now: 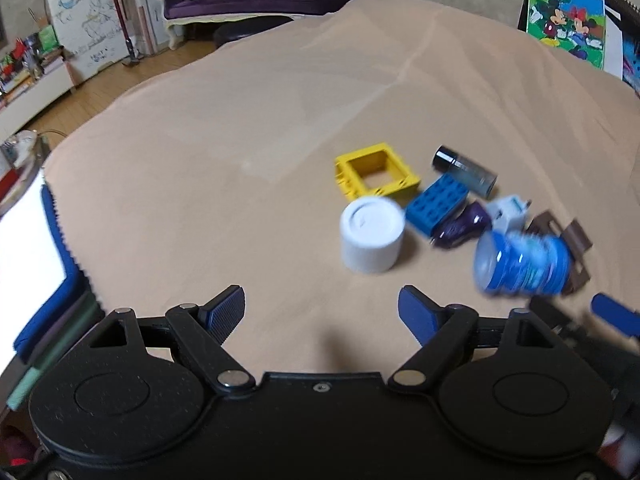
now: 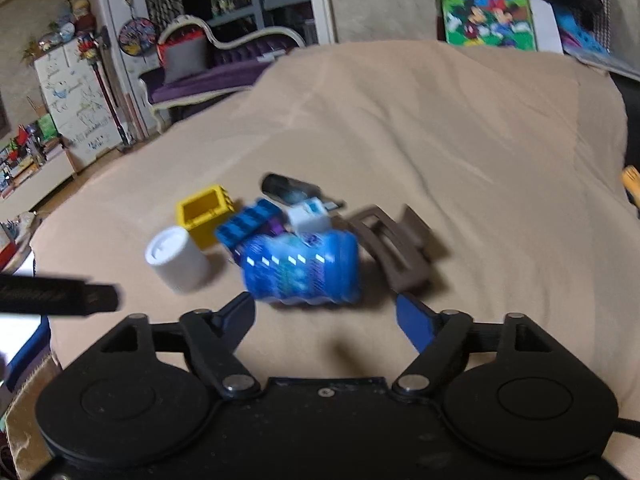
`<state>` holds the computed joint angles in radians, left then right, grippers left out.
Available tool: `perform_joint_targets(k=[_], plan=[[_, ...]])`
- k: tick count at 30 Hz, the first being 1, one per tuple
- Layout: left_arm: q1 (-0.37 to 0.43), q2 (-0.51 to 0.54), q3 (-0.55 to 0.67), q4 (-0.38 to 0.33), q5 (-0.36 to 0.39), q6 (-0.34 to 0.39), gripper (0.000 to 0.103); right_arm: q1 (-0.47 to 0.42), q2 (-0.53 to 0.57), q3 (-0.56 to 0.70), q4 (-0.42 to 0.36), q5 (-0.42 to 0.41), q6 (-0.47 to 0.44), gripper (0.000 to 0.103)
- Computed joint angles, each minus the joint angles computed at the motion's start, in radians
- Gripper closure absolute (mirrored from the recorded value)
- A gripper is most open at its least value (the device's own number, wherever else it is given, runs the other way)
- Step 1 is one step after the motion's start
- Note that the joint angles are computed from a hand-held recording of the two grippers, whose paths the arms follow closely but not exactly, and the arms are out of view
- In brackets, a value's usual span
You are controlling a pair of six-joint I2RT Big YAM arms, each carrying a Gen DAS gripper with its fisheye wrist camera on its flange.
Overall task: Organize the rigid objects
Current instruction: 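Move both tools back to the pile and grasp the white cap and blue bottle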
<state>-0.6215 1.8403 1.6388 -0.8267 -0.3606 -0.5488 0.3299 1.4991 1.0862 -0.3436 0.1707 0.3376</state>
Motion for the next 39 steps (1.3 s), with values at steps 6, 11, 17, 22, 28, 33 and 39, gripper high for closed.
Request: perform_joint_targets(k=[6,11,17,22,28,33,39], plan=[[0.012,0.062,0.086,-0.027,-0.008,0.031,0.02,0.035,0.086,0.062,0.027,0.099,0.017,0.012],[0.025,0.111,0.147,-0.034,0.024,0.049,0.018,0.032,0.148,0.107,0.022,0.121,0.016,0.024],[0.037,0.196,0.249,-0.081,0.051,0.042,0.018,0.01,0.135,0.104,-0.026,0.076,0.008,0.077],[0.052,0.247,0.305,-0.111,0.11,0.016,0.031,-0.006,0.123,0.089,-0.019,0.082,0.013,0.037],[0.072,0.238,0.269,-0.08,0.186,-0.013,0.055,-0.012,0.11,0.104,-0.003,0.033,0.059,0.014],[0.08,0.183,0.191,-0.089,0.161,-0.049,0.055,0.011,0.192,0.216,-0.068,0.07,0.115,0.005],[0.1,0.096,0.071,-0.08,0.157,-0.073,0.055,0.044,0.321,0.376,-0.221,0.147,0.195,0.006]])
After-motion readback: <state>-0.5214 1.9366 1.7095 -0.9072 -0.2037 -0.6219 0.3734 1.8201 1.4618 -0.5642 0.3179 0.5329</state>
